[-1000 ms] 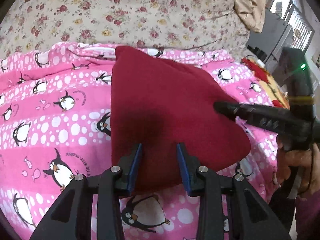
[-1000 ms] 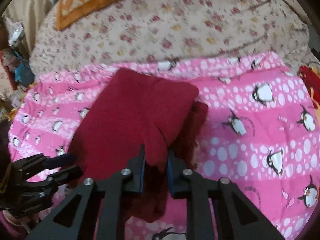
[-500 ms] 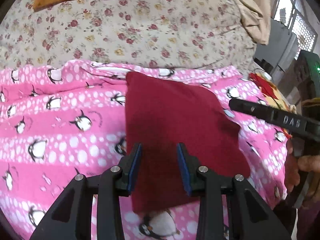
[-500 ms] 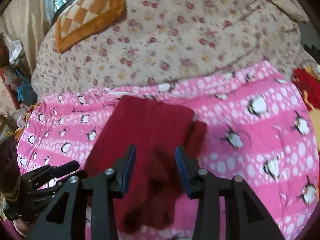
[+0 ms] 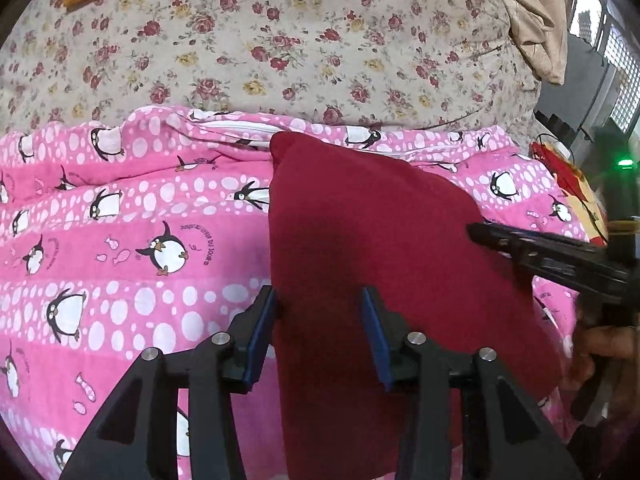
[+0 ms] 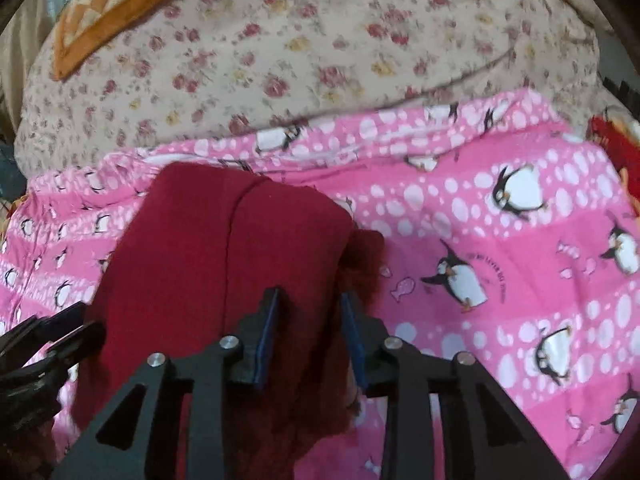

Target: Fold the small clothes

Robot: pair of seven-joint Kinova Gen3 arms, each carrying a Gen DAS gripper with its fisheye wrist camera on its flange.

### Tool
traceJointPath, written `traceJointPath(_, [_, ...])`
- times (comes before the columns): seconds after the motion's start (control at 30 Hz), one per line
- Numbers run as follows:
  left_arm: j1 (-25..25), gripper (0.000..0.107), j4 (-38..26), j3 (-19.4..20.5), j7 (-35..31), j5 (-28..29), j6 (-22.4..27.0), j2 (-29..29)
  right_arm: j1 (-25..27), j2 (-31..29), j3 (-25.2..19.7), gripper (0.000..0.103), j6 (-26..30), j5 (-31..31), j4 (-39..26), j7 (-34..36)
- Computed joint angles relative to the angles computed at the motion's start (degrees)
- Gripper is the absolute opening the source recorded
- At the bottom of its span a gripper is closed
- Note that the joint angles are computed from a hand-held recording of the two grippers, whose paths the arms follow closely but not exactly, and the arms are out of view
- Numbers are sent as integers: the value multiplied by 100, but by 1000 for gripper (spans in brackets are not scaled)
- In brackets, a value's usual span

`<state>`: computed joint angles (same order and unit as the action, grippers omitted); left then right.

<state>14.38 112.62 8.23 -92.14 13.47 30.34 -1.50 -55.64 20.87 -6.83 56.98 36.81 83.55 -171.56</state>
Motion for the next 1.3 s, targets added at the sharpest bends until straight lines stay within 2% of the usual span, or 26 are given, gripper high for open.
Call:
traceJointPath(0.07, [204, 23, -2, -223, -48, 48, 14, -1, -205, -103, -9, 32, 155, 153, -10, -42])
traceJointPath(0.13, [502, 23, 19, -583, -256, 233, -5, 5, -353, -236, -103, 32, 85, 390, 109, -189])
traceJointPath(0.2, [436, 23, 37, -525, -309, 265, -20, -4, -418, -198, -197, 32, 200, 432, 31, -118])
traceJointPath(0.3, [-246, 23, -22, 191, -153, 163, 106, -16, -449, 75, -245, 32, 539, 260, -187, 261])
traceJointPath(0.37, [-770, 23, 31, 710, -189, 215, 66, -52, -423, 109, -215, 35, 415, 183, -78, 259])
traceJointPath(0.5, [-1827, 24, 224, 1534, -969, 994, -50, -134, -329, -30, -222, 38, 212, 75, 87, 144])
traceJointPath(0.57, [-2040, 24, 259, 1570, -1435, 1460, 49, -151, -496, -133, -16, 38, 125, 38, 160, 136])
traceJointPath(0.63, [-1988, 24, 207, 1268, -1887, 1926, 318, -104, -925, -291, 512, 50, -101, 69, 355, -22])
traceJointPath(0.67, [-1968, 24, 130, 1090, -2079, 2159, 551, -56, -1082, -384, 710, 61, -222, 154, 494, -214])
traceJointPath(0.7, [-2049, 24, 66, 1013, -2193, 2392, 772, 16, -1132, -497, 826, 72, -436, 267, 696, -445])
traceJointPath(0.77, [-2434, 29, -22, 1079, -2534, 2858, 1184, 151, -915, -670, 769, 83, -902, 423, 1057, -827])
traceJointPath(0.87, [-2491, 29, -14, 717, -3143, 3557, 1607, 402, -118, -798, 307, 84, -1601, 196, 1405, -1029])
traceJointPath(0.93, [-2085, 30, 27, 206, -3407, 3909, 1684, 570, 412, -785, -7, 84, -2067, -4, 1582, -1024])
traceJointPath(1.03, [-1362, 44, 51, -568, -3651, 4313, 1750, 783, 1209, -684, -642, 85, -2766, 137, 1833, -1196])
traceJointPath(1.1, [-858, 51, 14, -1094, -3730, 4517, 1871, 962, 1543, -610, -860, 87, -3232, 280, 1972, -1391])
traceJointPath(1.17, [-338, 57, -57, -1625, -3666, 4682, 1983, 1145, 1475, -524, -660, 88, -3636, 205, 2051, -1279])
traceJointPath(1.23, [-11, 57, -106, -1959, -3664, 4776, 2051, 1220, 1108, -428, -215, 87, -3699, -93, 1953, -850])
traceJointPath(1.27, [69, 49, -152, -2016, -3645, 4704, 2076, 1221, 920, -391, -18, 78, -3662, -241, 1871, -617])
traceJointPath(1.3, [119, 46, -177, -2023, -3628, 4612, 2049, 1184, 761, -396, 144, 69, -3633, -359, 1820, -442])
